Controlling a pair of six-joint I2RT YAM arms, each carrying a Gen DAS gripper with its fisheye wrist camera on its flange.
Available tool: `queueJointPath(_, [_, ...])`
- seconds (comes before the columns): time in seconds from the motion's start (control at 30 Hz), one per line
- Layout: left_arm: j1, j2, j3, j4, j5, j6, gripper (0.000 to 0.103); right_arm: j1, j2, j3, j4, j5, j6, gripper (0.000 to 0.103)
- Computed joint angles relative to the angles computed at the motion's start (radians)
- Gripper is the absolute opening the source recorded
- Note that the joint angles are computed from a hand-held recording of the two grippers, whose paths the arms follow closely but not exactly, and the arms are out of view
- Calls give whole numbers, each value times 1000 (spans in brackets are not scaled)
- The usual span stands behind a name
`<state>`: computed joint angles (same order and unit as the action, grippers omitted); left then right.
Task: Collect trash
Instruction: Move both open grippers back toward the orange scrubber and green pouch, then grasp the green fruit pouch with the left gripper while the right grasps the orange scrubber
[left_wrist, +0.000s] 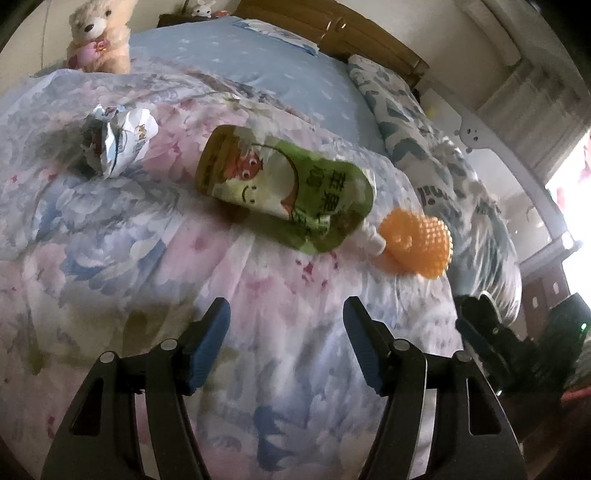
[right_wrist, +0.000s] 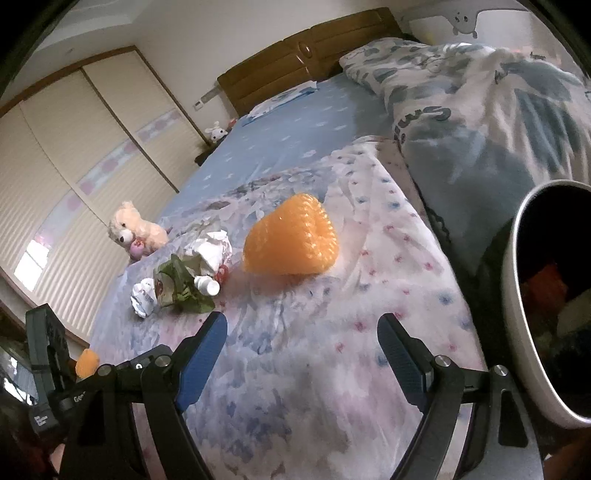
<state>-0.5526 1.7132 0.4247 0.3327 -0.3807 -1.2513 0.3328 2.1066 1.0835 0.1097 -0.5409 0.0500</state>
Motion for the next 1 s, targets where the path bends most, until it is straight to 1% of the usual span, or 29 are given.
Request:
queueJointPath(0.23, [76, 0, -15, 88, 53, 26, 65, 12, 41, 64, -11, 2, 10, 85])
queueJointPath(0.5, [83, 65, 65, 120, 107, 71, 65, 22, 96, 147, -28, -2, 29, 84])
queueJointPath(0.6, [84, 84, 97, 118, 119, 78, 65, 20, 135, 203, -53, -25, 43, 82])
queueJointPath(0.7, [93, 94, 128, 106, 124, 83, 65, 14, 179, 268, -87, -61, 67, 75])
queueJointPath(0.77, [102, 102, 150, 94, 126, 84, 65, 14, 199, 297, -103, -67, 72, 68])
queueJointPath(0.87, [112, 121, 185, 69, 121, 82, 65, 13, 226, 335, -130, -81, 73, 45])
queueJointPath(0.9, [112, 129, 197, 60, 116, 81, 65, 15, 231, 342, -134, -76, 68, 34])
queueJointPath(0.97, [105, 150, 238, 11, 89, 84, 64, 14, 228, 332, -121, -66, 65, 27])
queueJointPath(1.0, [100, 159, 252, -7, 77, 90, 63, 12, 225, 325, -115, -69, 66, 20])
